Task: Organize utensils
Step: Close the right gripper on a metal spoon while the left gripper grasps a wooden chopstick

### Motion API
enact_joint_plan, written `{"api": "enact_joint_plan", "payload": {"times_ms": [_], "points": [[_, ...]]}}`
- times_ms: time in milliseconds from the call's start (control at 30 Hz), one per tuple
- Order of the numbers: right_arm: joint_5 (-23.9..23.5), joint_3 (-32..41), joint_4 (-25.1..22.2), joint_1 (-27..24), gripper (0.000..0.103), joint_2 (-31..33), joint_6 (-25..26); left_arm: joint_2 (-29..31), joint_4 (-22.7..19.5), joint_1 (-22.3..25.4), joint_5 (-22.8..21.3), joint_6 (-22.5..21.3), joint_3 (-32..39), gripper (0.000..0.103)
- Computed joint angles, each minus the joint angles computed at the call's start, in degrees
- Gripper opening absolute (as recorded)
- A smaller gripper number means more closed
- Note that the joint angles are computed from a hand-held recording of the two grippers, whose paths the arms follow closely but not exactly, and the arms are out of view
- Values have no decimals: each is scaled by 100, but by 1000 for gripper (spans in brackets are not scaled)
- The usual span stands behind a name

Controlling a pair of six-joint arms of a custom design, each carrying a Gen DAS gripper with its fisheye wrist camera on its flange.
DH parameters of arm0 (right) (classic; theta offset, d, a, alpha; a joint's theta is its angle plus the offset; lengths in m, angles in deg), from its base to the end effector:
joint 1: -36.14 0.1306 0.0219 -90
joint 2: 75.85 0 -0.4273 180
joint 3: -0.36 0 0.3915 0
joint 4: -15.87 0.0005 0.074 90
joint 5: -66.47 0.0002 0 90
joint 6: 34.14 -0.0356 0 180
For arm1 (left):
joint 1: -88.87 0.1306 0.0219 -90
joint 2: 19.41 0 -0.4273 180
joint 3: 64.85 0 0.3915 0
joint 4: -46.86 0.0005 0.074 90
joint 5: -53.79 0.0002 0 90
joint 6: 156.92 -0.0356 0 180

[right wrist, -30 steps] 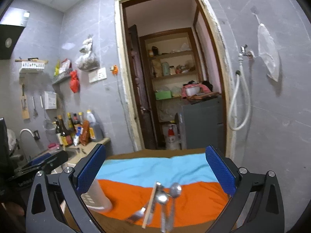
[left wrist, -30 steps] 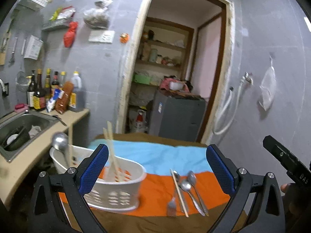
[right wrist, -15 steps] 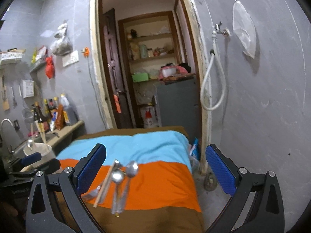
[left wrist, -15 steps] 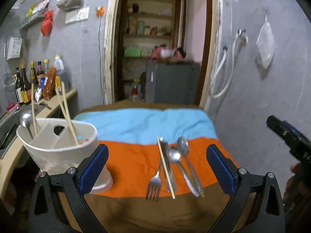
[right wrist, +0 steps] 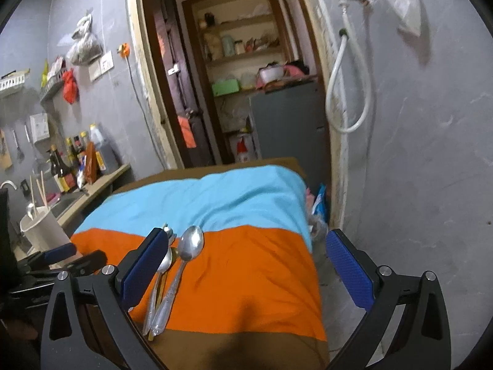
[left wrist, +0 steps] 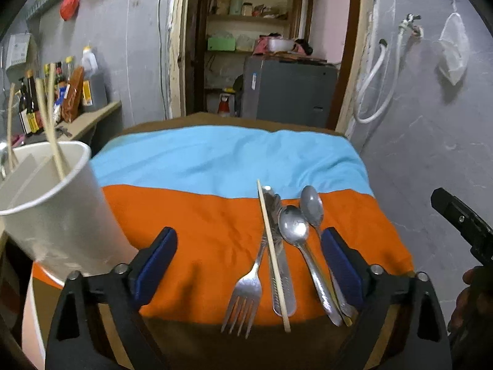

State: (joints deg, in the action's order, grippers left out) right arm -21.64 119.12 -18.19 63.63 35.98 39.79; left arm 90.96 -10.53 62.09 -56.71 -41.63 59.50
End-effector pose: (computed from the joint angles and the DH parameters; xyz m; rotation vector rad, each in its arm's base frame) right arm 0.5923 0.3063 0.5243 -0.1854 2.0645 0.4383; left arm 0.5664 -0.2724 0.5518 -0.1468 2.2661 -0.0600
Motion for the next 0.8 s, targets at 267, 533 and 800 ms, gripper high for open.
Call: {"api": "enact_joint_plan", "payload": {"times_ms": [267,533,800], "points": [[-602,1033,-929,-33,79,749,135,510,-607,203,480,174,673,48],[-1114,2599,-2128,-5,65,1708,381,966,-1093,309,664,232,1285,33],[-1340,3689,-2965,-10,60,2318,426,1103,-1177,452,1108,317,1447,23]]}}
